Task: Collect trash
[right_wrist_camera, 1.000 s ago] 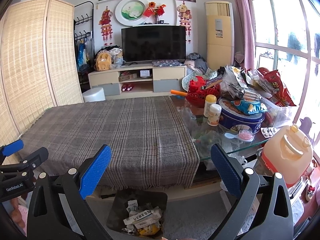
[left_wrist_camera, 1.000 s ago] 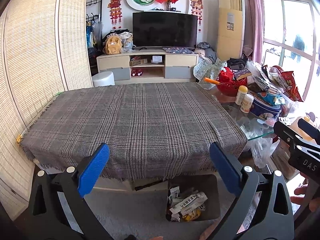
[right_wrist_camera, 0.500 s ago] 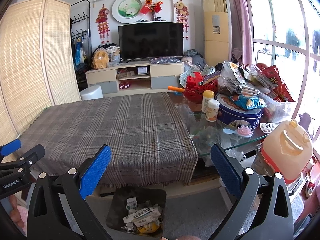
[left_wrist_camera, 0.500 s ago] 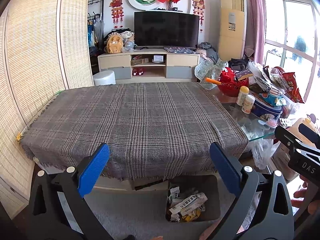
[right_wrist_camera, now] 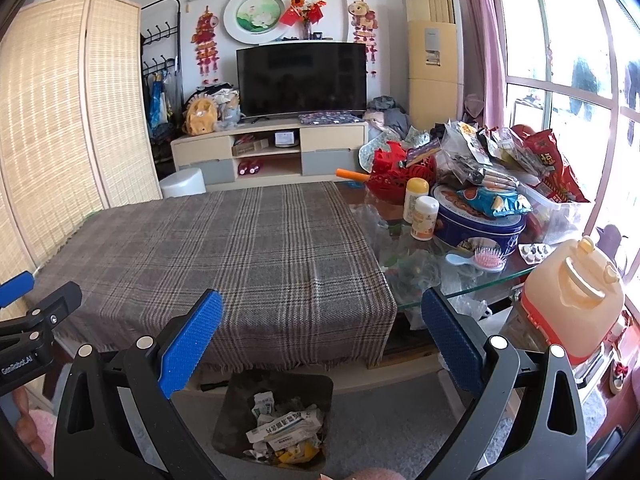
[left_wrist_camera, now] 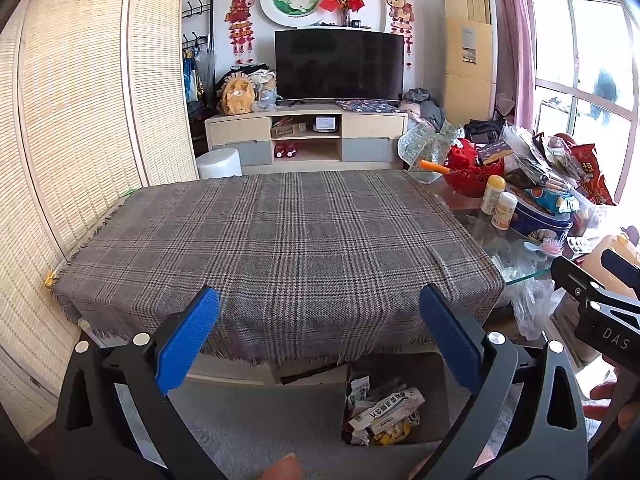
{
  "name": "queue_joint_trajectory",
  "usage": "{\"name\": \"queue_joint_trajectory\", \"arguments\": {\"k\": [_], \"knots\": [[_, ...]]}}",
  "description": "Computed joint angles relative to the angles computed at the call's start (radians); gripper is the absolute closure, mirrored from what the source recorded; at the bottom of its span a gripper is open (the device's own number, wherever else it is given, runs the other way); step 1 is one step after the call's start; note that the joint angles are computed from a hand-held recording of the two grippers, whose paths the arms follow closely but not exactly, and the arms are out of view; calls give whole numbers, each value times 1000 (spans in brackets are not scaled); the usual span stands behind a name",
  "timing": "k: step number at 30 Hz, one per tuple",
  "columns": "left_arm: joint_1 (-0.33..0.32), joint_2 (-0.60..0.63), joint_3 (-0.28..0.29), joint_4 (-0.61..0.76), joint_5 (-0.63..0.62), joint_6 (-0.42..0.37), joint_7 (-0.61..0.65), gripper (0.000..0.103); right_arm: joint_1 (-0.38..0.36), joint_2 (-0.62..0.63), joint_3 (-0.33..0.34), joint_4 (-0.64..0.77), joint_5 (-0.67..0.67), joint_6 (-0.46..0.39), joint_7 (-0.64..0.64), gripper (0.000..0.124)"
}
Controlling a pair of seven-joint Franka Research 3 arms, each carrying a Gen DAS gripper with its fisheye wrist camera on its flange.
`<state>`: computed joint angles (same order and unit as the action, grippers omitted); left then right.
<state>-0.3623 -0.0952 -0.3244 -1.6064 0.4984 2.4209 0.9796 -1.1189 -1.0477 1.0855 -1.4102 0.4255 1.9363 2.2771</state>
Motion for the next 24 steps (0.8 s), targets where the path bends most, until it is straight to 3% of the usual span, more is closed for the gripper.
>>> {"name": "queue_joint_trajectory", "arguments": {"k": [11, 14, 17, 20, 24], "knots": [[6, -12, -4, -3, 34, -16, -32, 8, -25, -9, 6, 34, 16, -10, -39, 24], [4, -13, 2, -4, -2, -9, -14, 8, -31, -14, 2, 41, 27, -11, -43, 24], [4, 0, -5, 20, 10, -53, -31, 8, -36, -18, 1, 45, 36, -8, -52, 24], [5, -13, 12, -5, -58, -18, -27, 8, -36, -24, 0, 40, 47, 1, -56, 24], [21, -24, -9, -17, 58, -26, -101, 8, -36, -24, 2, 38, 59, 3, -56, 24]]}}
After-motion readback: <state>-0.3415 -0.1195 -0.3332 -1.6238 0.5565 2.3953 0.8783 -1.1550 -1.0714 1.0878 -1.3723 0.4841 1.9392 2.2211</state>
